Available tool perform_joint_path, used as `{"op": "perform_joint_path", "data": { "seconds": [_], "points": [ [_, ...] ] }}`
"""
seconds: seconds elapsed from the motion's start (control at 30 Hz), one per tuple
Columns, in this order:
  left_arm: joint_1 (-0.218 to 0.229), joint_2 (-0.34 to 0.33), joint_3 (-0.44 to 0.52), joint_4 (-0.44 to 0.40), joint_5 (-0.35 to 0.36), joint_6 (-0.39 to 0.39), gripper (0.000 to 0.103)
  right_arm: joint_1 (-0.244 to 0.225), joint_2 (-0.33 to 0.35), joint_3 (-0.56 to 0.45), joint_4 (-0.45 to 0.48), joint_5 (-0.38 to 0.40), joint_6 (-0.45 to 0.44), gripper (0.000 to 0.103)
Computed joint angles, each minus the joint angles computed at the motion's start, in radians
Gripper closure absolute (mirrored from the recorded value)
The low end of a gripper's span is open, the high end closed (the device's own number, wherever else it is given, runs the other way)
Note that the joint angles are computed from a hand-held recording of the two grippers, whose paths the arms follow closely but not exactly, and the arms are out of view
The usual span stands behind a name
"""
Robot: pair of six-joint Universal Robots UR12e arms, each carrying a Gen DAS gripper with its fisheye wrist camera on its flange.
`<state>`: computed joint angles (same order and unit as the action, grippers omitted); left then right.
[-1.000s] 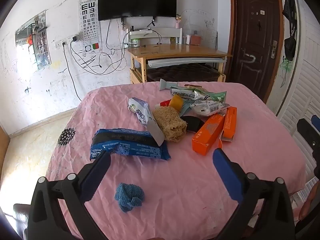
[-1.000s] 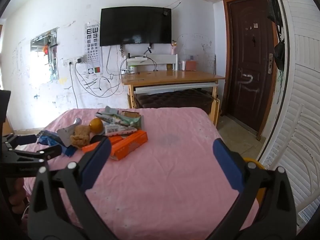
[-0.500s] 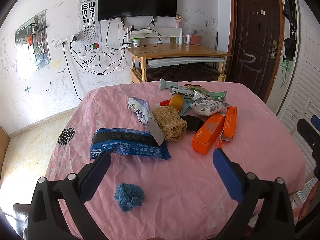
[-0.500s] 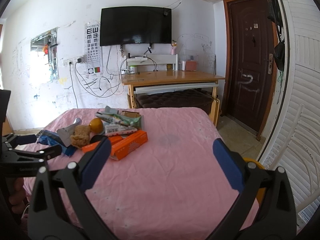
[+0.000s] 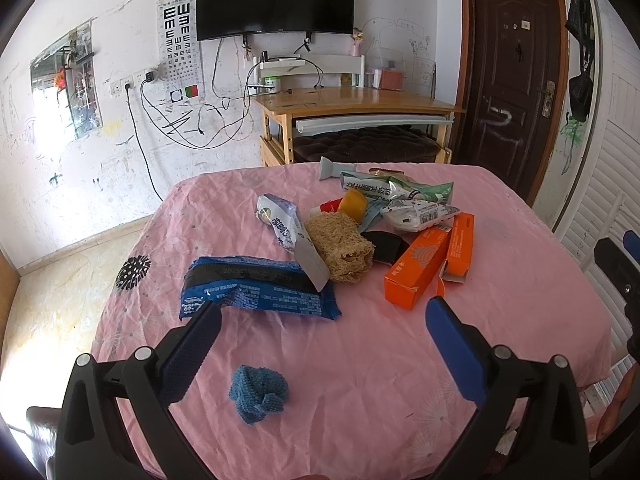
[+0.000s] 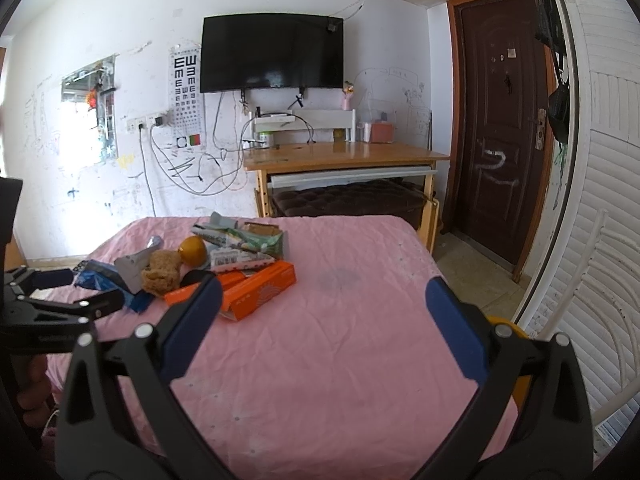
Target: Collect trash
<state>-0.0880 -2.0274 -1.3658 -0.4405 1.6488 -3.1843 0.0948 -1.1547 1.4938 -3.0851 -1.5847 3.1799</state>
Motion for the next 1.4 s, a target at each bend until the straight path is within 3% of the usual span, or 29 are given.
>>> {"op": "perform_joint_path", "data": {
  "seconds": [1.4],
  "points": [
    [0.003, 0.003, -0.001, -0.01, -0.007, -0.006, 0.006, -0.001, -0.001, 0.003, 0.006, 0.005, 0.002, 0.006]
  ]
}}
